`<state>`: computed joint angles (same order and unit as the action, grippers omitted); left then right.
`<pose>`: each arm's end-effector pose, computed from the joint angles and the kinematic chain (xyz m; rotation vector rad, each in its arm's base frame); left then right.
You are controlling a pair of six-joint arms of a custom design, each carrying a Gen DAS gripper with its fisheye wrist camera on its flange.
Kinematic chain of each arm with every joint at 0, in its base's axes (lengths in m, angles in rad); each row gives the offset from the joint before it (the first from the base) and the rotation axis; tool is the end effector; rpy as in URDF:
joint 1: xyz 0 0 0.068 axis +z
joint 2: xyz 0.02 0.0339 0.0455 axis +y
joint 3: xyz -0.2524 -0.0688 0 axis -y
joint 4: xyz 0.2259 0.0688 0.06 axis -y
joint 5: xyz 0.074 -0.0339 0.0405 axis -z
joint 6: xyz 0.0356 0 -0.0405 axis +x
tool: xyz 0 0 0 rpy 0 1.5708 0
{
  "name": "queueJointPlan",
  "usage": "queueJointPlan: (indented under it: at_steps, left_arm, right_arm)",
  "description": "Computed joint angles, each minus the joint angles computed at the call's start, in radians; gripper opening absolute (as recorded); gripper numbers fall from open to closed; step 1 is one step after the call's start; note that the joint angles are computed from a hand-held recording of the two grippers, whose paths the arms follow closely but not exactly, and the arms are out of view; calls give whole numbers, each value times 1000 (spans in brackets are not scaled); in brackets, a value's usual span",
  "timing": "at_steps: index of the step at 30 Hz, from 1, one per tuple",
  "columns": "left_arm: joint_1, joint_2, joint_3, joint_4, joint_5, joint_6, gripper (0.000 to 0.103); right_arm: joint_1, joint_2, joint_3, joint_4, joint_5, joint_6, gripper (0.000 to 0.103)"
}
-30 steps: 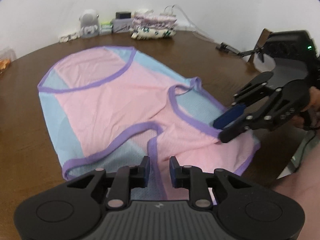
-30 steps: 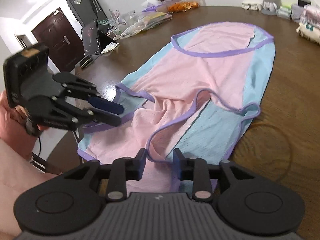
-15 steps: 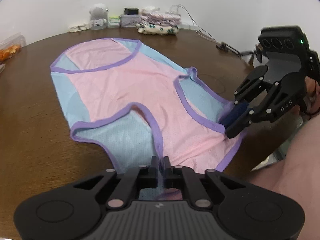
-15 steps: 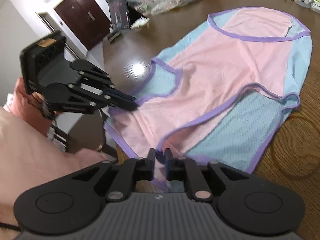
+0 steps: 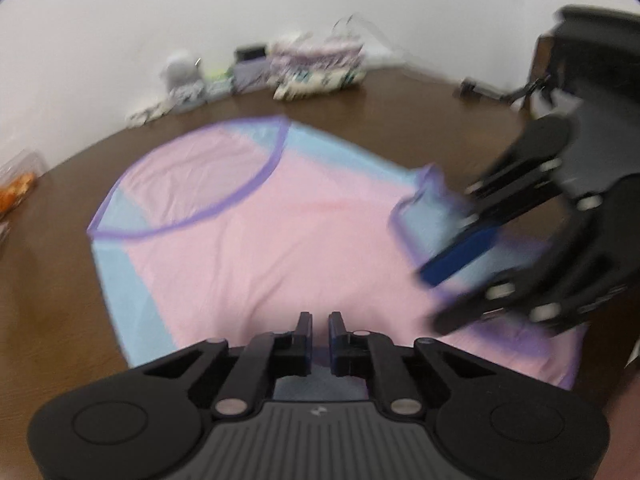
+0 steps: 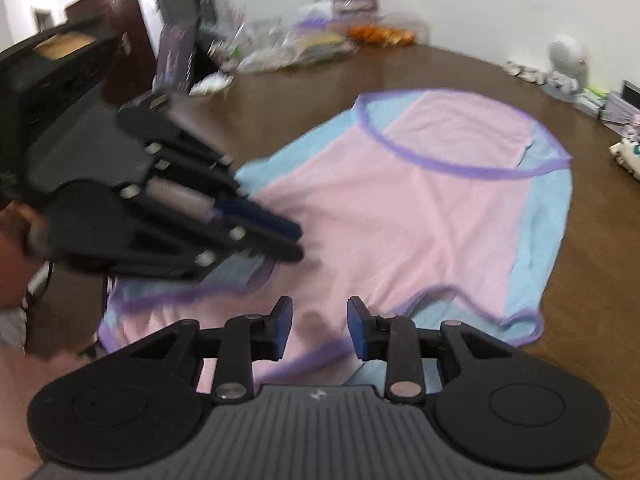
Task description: Fold clothes
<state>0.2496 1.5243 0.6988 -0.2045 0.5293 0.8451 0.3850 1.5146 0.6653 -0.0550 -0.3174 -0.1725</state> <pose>0.2559 0.0467 0.1505 0.8793 2.2487 -0.2099 0.2430 0.1105 0.1508 -0.8113 2.3373 0.4838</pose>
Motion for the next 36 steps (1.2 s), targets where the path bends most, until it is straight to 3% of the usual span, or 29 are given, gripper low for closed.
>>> queueJointPlan:
  at_steps: [3,6,10,13,17,20,21,26,30,33,34,35,36]
  left_arm:
    - [75,26,30,-31,44,7,7]
    - [121,25,70,-101,130,-3,10]
    - [78,24,119,-169,198,34,11]
    - [-21,39,116,-116,131,-7,11]
    - [-97,59,97,-63,43,-58,11]
    - [-106,63,63,-13,-3,-78,11]
    - [-102,63,56,-3,1,-77,11]
    - [-85,71,66,1,4,-79,13]
    - [-45,52,74,-18,66,-103,13]
    - [-1,1,61,-43,116,-102,20]
    - [20,-21,51,-52,126,-93,28]
    - [41,-41,42,-60,130,-90,43]
    - [64,-62,32,-67,134,-87,52]
  right_arm:
    - [-25,-81,-54,-44,-14,-22,31]
    - [-106,-267,-144,-94,-74,15,32]
    - [-212,-473,-206,-242,-148,-42,38]
    - [-184,-449,-210,-234,-151,-99,40]
    - [-122,-269,-152,-195,-90,-112,42]
    - [-118,-276,-130,-286,-76,-179,28]
    - [-123,-300,-129,-332,-72,-208,22]
    - [-146,-378,-124,-460,-51,-261,20]
    - [-252,-401,-127,-441,-191,-184,27]
    - [-295,-410,-149,-390,-249,-133,27]
    - [-288,-410,-158,-371,-233,-119,29]
    - [-287,-408,-166,-356,-223,-106,33]
    - [-290,-411,-175,-339,-222,-86,42]
